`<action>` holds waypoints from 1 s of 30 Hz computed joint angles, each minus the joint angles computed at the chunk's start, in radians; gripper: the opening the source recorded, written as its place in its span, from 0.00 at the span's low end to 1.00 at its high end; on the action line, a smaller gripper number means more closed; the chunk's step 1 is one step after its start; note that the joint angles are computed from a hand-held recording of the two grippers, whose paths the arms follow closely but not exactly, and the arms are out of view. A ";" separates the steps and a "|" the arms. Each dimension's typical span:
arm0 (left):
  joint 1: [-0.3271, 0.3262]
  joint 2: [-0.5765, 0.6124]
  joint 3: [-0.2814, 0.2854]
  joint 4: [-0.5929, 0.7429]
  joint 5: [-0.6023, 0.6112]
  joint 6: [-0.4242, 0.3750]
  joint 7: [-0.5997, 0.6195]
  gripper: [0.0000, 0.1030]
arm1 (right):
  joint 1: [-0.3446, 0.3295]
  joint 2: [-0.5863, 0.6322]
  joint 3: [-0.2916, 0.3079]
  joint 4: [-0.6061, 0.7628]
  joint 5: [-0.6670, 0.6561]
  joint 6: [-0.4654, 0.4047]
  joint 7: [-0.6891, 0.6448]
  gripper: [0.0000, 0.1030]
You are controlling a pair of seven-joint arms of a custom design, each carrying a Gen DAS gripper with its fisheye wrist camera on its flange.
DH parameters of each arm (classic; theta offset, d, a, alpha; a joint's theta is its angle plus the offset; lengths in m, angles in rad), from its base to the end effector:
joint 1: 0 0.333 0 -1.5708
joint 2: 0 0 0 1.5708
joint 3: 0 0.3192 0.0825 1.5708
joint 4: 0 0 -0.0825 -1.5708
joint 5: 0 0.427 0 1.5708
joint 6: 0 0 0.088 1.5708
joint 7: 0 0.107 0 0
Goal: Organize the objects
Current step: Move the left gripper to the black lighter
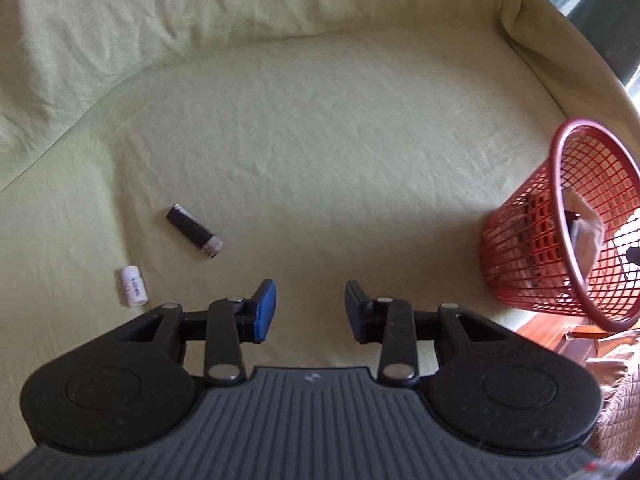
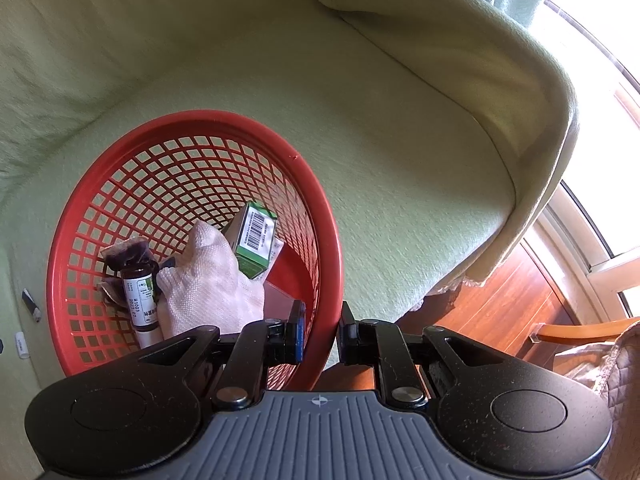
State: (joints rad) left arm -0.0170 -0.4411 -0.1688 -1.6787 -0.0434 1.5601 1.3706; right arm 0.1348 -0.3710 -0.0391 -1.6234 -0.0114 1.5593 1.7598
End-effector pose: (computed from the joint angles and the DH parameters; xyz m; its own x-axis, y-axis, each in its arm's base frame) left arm 0.4221 -0.1110 0.7971 0.0064 -0.9995 0.0317 -0.9503 -0.0159 -0.3108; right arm 0.4558 0.0371 0.7968 -0.0854 -0.9945 -0.0600 -0.9501 0.0994 -0.2958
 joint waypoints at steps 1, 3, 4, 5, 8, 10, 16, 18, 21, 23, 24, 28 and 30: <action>0.006 -0.018 0.005 -0.025 0.011 0.001 -0.001 0.31 | -0.001 0.001 0.001 0.001 -0.003 -0.002 0.001 0.12; 0.020 -0.048 0.012 -0.071 0.027 0.001 -0.007 0.31 | -0.001 0.004 0.005 0.005 -0.009 -0.007 0.006 0.12; 0.027 -0.065 0.018 -0.097 0.030 0.006 -0.010 0.31 | -0.001 0.004 0.006 0.006 -0.012 -0.009 0.008 0.12; 0.035 -0.081 0.022 -0.117 0.035 0.007 -0.013 0.31 | -0.001 0.006 0.008 0.008 -0.015 -0.010 0.010 0.12; 0.057 -0.118 0.030 -0.168 0.049 0.013 -0.018 0.31 | -0.001 0.012 0.010 0.015 -0.023 -0.019 0.014 0.12; 0.071 -0.137 0.035 -0.194 0.054 0.018 -0.022 0.31 | -0.001 0.015 0.011 0.017 -0.028 -0.025 0.016 0.12; 0.106 -0.165 0.046 -0.247 0.058 0.034 -0.041 0.31 | -0.001 0.024 0.016 0.027 -0.036 -0.041 0.036 0.12; 0.115 -0.166 0.047 -0.260 0.064 0.045 -0.042 0.31 | 0.000 0.029 0.017 0.033 -0.040 -0.046 0.037 0.12; 0.124 -0.159 0.046 -0.279 0.073 0.074 -0.042 0.31 | 0.001 0.037 0.019 0.044 -0.045 -0.054 0.039 0.12; 0.127 -0.149 0.048 -0.294 0.071 0.107 -0.044 0.31 | 0.002 0.039 0.020 0.048 -0.049 -0.059 0.038 0.12; 0.128 -0.142 0.047 -0.299 0.069 0.123 -0.047 0.31 | 0.002 0.040 0.020 0.049 -0.050 -0.059 0.039 0.12; 0.133 -0.098 0.056 -0.313 0.051 0.200 -0.064 0.31 | 0.001 0.047 0.023 0.056 -0.057 -0.068 0.050 0.12; 0.138 -0.071 0.065 -0.318 0.030 0.237 -0.086 0.31 | 0.002 0.052 0.024 0.062 -0.060 -0.072 0.054 0.12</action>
